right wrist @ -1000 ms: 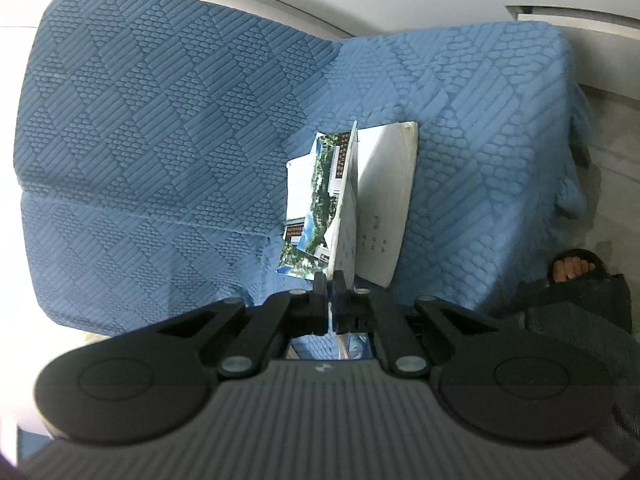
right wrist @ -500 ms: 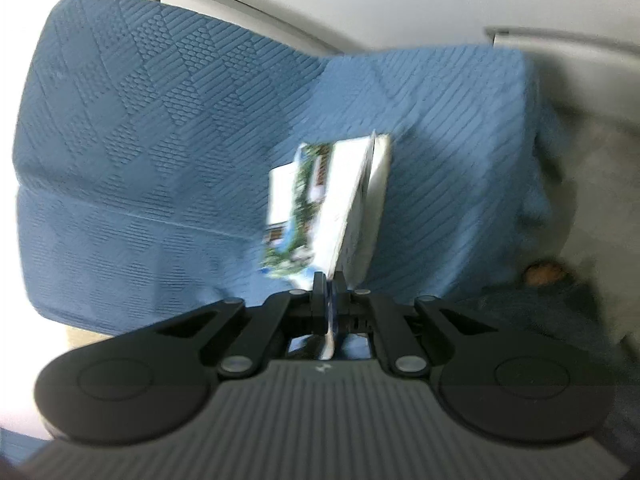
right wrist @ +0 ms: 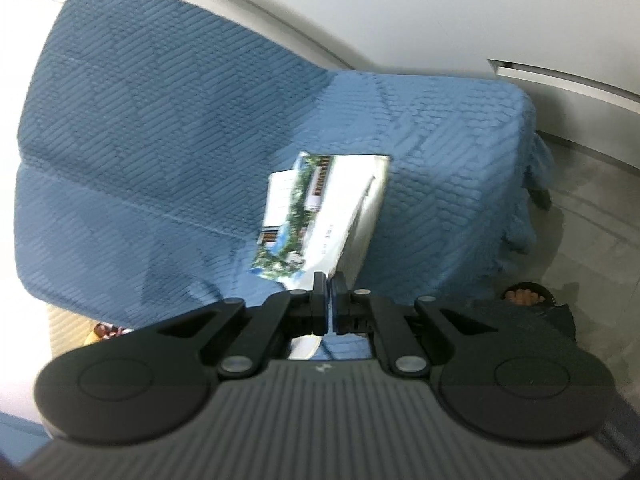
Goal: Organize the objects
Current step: 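Carry the papers and postcards with both grippers over the book stack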
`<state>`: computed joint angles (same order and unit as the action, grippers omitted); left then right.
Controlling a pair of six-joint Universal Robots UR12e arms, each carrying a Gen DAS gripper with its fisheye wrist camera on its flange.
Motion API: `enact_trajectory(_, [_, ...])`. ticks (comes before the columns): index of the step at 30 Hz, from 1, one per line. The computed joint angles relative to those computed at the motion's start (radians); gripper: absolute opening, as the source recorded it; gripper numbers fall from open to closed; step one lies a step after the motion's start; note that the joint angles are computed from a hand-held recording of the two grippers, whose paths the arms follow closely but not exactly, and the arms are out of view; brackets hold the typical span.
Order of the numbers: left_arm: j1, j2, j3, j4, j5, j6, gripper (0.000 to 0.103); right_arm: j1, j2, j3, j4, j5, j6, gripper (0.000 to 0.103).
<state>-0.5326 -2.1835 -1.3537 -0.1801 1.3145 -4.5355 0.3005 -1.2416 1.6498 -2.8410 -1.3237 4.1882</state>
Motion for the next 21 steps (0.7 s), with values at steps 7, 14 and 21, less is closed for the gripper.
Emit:
enact_trajectory(7, [0.007,0.058,0.001,-0.096,0.051,0.076,0.007,0.015,0.010,-0.068,0.056,0.032,-0.046,0.005])
enact_trajectory(14, [0.040,0.121,-0.024,-0.125,0.086,0.096,0.008,0.044,0.051,-0.169,0.085,0.076,-0.085,0.005])
enact_trajectory(21, [0.080,0.199,-0.070,-0.138,0.137,0.139,0.009,0.080,0.111,-0.280,0.080,0.138,-0.106,0.005])
